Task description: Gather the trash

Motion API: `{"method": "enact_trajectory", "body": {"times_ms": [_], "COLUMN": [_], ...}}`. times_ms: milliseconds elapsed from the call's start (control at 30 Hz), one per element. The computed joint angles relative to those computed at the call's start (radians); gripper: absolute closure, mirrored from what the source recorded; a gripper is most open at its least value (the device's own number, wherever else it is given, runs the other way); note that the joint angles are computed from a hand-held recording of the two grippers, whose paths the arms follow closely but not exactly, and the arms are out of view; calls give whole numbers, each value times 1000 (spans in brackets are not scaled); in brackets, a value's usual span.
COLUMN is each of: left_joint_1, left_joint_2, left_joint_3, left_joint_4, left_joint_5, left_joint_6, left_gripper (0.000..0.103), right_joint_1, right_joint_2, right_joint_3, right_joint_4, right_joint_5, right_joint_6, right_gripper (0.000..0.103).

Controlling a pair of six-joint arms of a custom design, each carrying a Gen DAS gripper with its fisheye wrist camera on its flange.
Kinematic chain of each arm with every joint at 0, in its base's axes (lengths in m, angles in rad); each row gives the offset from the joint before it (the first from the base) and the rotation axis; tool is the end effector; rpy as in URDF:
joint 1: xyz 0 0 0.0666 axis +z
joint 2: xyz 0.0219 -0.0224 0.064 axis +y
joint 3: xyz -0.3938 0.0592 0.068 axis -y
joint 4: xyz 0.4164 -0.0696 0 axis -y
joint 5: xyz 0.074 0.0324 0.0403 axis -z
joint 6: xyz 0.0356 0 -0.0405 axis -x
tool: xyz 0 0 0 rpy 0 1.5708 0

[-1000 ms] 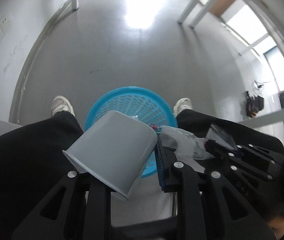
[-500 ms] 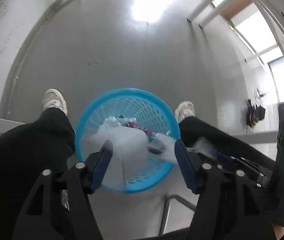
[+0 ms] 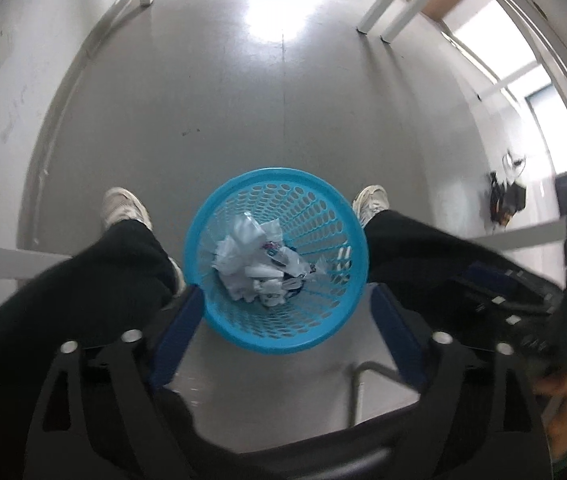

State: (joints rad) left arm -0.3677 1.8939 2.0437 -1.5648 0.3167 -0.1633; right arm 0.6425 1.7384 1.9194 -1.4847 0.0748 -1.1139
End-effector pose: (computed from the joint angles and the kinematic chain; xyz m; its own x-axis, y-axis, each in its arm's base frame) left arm 0.5928 -0.2407 0.4380 -0.8467 0.4917 -0.2031 0.5314 0.8001 -0.2783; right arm 0.4765 0.3528 0.4768 -0.8627 0.4721 -0.1811 0.4364 0.8761 0.2051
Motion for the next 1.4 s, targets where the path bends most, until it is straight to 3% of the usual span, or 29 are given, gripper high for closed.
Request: {"method": "enact_trajectory", "body": {"times_ms": [67,233,400,633,1400], "left_joint_1": [-2,6,9,14,-2], "left_joint_2": [-25,-37,1,-15,-14], "left_joint_3": [-30,-49,-17,-46,-57], "left_joint_4": [24,33,-22,14,19], "left_joint_5": [-9,3,-11,29,-25], "left_joint_6": [-27,-8,12,19,14], "left_gripper": [5,6,6,6,6], "right_joint_1": [12,28,29,31,25], "right_joint_2": [-6,-1,2,12,22], "right_joint_3": [11,34,33,40,32], "right_joint_4": [-12,-25,-14,-7,-4], "right_joint_5": [27,36,22,13,-18], "right_joint_6": [11,49,62,82,68], "right_gripper": [15,9,8,8,8]}}
